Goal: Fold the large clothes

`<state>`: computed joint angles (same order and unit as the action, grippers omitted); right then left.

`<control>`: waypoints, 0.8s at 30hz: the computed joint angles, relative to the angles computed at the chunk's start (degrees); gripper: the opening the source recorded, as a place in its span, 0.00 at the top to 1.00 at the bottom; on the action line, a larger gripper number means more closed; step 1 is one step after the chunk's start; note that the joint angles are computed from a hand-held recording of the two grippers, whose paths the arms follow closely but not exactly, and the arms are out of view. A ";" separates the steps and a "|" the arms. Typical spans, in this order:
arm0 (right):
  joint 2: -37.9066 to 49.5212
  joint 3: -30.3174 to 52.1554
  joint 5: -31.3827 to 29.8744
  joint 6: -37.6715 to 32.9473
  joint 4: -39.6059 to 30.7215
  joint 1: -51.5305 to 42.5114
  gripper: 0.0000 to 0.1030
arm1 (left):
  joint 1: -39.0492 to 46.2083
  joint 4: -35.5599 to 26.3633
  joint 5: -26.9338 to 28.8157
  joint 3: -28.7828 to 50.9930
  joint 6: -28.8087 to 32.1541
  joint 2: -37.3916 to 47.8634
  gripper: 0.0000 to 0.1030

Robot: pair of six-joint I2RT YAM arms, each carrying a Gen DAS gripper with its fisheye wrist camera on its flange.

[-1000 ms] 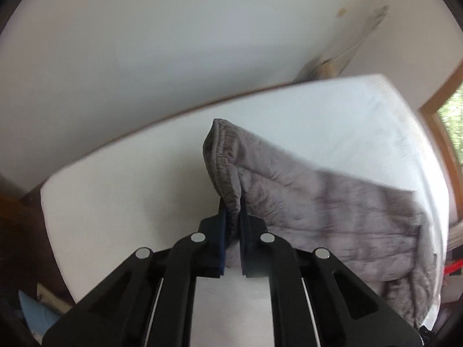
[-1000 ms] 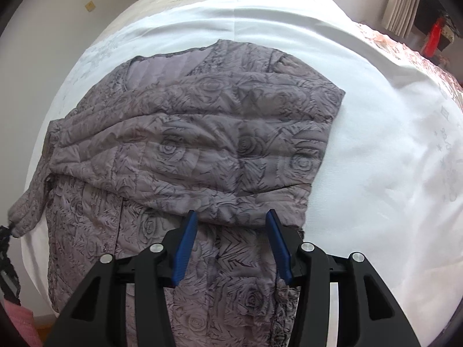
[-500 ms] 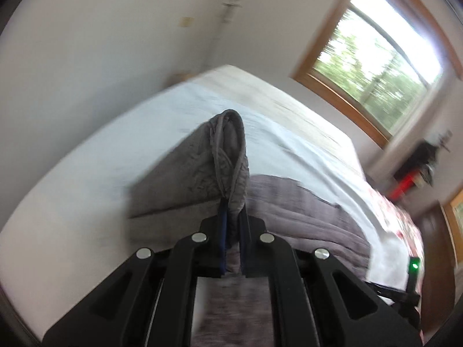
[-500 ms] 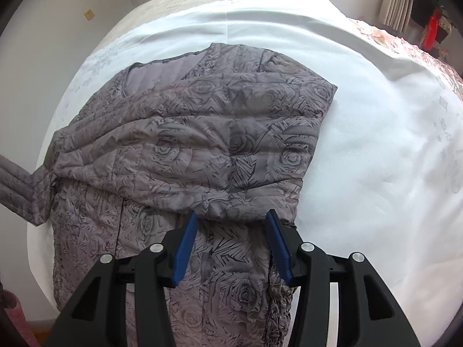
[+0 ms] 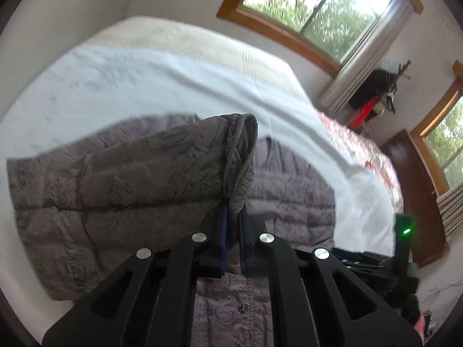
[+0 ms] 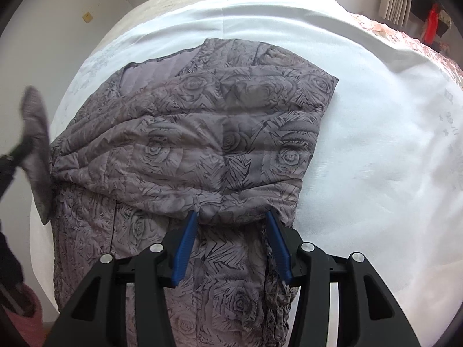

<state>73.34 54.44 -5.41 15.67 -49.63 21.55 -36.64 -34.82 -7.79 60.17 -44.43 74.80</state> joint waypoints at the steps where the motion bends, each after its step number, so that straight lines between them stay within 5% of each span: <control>1: 0.27 -0.25 -0.25 -0.11 0.46 -0.23 0.52 | 0.58 1.25 1.13 -0.44 0.61 1.88 0.96; 5: 0.64 -0.92 -0.71 -0.08 1.31 -0.43 0.51 | 2.29 5.81 5.28 -1.77 0.77 9.66 0.96; 15: 1.30 -0.65 0.23 -0.39 1.22 0.54 0.46 | 3.66 9.43 9.83 -9.88 1.34 6.00 0.90; 16: 1.48 -0.21 0.77 -0.23 0.92 0.99 0.46 | 3.86 8.90 10.98 -10.18 1.62 4.69 0.86; 19: 2.43 1.96 1.23 0.51 0.34 1.82 0.45 | 4.92 9.29 19.45 -13.57 1.20 -4.04 0.50; 22: 3.64 5.03 0.22 0.38 -0.15 3.02 0.45 | 5.77 8.39 22.94 -17.11 1.27 -14.50 0.48; 24: 5.68 8.07 -1.21 0.56 -0.23 4.77 0.45 | 7.36 2.03 18.61 -16.78 1.92 -19.74 0.48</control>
<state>79.02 62.51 -6.62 16.23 -49.86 26.33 -29.28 -32.79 10.82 43.39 -42.50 55.06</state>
